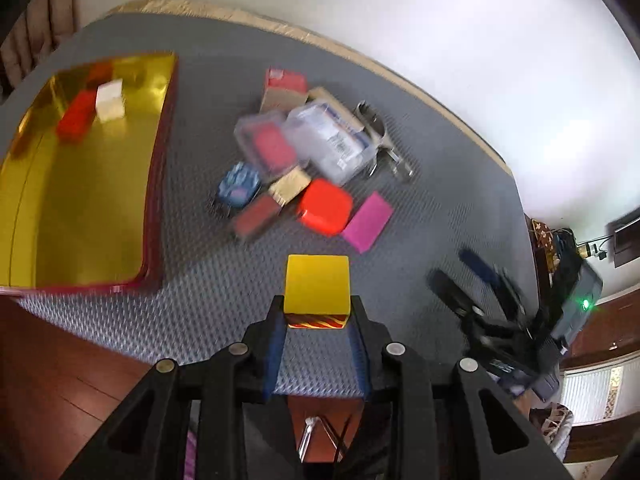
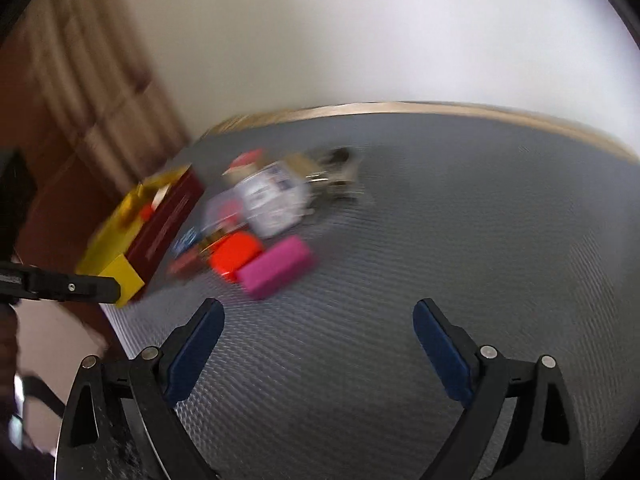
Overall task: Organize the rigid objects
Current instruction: 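Lift the yellow cube toward the tin with the left gripper while the right grasps the pink block, then place the yellow cube in the tin and open the left gripper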
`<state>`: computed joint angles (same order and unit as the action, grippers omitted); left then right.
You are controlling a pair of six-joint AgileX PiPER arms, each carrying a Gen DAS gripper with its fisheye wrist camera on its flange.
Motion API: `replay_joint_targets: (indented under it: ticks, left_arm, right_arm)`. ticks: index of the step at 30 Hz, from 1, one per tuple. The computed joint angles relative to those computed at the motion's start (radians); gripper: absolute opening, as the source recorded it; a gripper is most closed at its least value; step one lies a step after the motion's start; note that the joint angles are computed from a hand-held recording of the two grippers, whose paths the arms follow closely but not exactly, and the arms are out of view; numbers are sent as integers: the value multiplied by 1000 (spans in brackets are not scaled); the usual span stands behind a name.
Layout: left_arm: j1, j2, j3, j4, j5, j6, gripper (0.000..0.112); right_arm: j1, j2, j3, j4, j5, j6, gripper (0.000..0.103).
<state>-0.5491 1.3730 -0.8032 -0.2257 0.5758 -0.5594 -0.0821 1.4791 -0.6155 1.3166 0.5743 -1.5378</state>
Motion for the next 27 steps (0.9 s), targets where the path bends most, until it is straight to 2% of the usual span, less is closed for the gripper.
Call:
replay_joint_targets:
  ticks: [3,7,9,14,15,16,17,18,20,22,27]
  left_arm:
    - [37,-34,61,-82,-6,105,30]
    - [47,-60,82,-107,-7,142,30]
    - [53,-84,102,-127,-8,166,30]
    - [55,-84,103,-136,-21,185,30]
    - [53,-84,101,-128,-19,176,30]
    - [53,-91,100,-120,-13,169,30]
    - [56,-99,98,-119,-7,169,30]
    - [60,-107,97,-119,-2,171,30]
    - [66,-120,92,-103,9,158,30]
    - [87,-144,90,-103,31,160,30]
    - [203,-234,66,-61,131,168,30]
  right_arm:
    - [154,71,-85,-71,-104,35,99]
    - [207,182,-212,-241,-110,101,103]
    - [235,246,-288,-391,-99,214,103]
    - [267,368,-417,-491,-15,276,102]
    - [279,371,-416,-478,-38,256,96]
    - [289,368,-412,-479,-58,257,83]
    - [296,360,-402,-475,-83,259,76]
    - [289,354,-397,-449,-79,245,58]
    - [272,340,-374,-395,-81,225,58]
    - [265,309,-305,-284,-123,117,58]
    - [268,238,-198,-75,-195,-37,58]
